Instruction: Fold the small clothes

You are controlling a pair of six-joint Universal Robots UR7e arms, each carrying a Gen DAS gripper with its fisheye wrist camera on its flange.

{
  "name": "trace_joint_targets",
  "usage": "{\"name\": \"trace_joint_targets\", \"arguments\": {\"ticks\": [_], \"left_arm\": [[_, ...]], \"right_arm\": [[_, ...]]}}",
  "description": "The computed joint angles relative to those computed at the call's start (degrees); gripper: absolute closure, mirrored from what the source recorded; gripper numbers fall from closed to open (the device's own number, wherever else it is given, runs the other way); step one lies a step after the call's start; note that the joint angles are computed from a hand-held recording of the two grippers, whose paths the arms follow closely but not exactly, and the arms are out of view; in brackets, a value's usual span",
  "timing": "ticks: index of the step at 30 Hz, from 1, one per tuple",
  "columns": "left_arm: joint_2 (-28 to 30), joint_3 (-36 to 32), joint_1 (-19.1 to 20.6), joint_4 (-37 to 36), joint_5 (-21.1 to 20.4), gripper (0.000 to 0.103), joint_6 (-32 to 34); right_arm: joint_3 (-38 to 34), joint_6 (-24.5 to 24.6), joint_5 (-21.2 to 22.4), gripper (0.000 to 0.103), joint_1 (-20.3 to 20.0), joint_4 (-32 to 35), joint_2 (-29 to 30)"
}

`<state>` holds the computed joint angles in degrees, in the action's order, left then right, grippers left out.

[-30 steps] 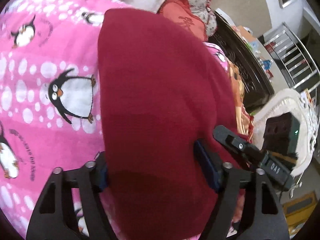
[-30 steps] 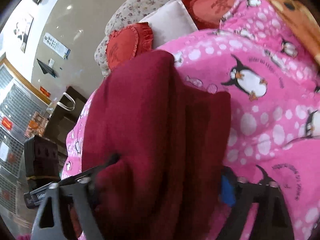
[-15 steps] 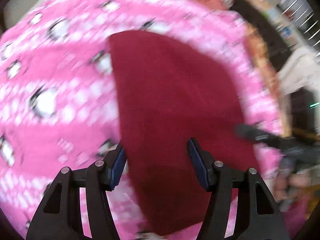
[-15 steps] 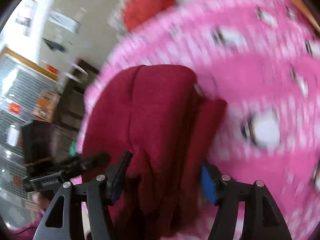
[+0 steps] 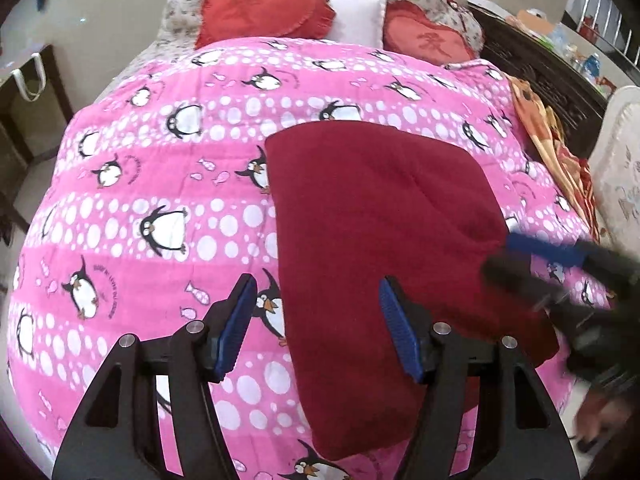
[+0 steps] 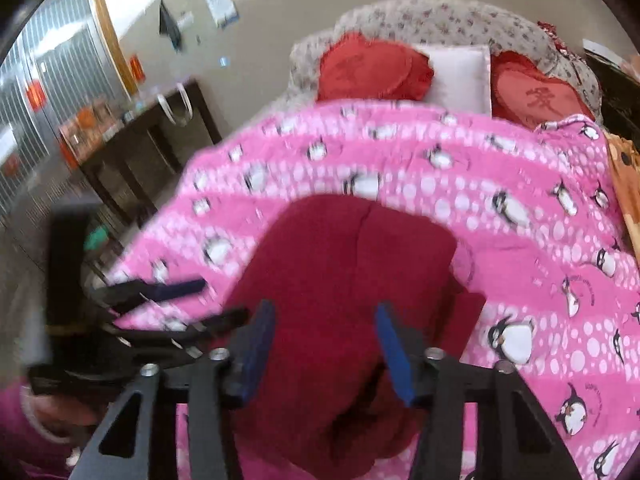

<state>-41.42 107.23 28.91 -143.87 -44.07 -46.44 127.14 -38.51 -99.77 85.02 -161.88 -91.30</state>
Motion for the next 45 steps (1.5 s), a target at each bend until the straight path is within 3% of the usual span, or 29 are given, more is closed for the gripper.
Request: {"name": "trace_joint_targets", "arguments": {"ticks": [3, 6, 11, 13, 17, 21, 45], "left_arm": [[0.15, 0.50, -1.15, 0.78, 2.49, 0.040, -0.37], [-0.05, 1.00, -1.91, 0.93, 3.44, 0.040, -1.28], [-1.05, 1.92, -2.53, -0.60, 3.02, 0.040, -2.63], [-1.33, 2.21, -2.95, -0.75, 3.70, 0.040, -3.36], [-1.66, 2.27, -3.51, 0.30, 4.28, 0.040, -4.86], [-1.96, 2.44, -4.05, 0.88, 4.55, 0.040, -5.75], [-1.28, 1.86, -4.76, 1.75, 4.98, 0.040, -5.60]], "right_arm": [[2.22, 0.39, -2.66, 0.061, -2.09, 0.35, 0.79], [5.22, -2.45, -2.75, 0.062, -3.33, -4.81, 0.58], [4.01, 1.95, 0.28, 0.061, -3.43, 1.22, -3.42], [4.19, 3.06, 1.25, 0.054, -3.06, 0.97, -5.06], [5.12, 4.31, -0.30, 0.052, -0.60, -3.29, -6.25], [5.54, 6.28, -2.43, 0.035, 0.64, -5.89, -6.65], [4.80, 8.64, -5.05, 0.035, 0.90, -5.67, -4.46]]}}
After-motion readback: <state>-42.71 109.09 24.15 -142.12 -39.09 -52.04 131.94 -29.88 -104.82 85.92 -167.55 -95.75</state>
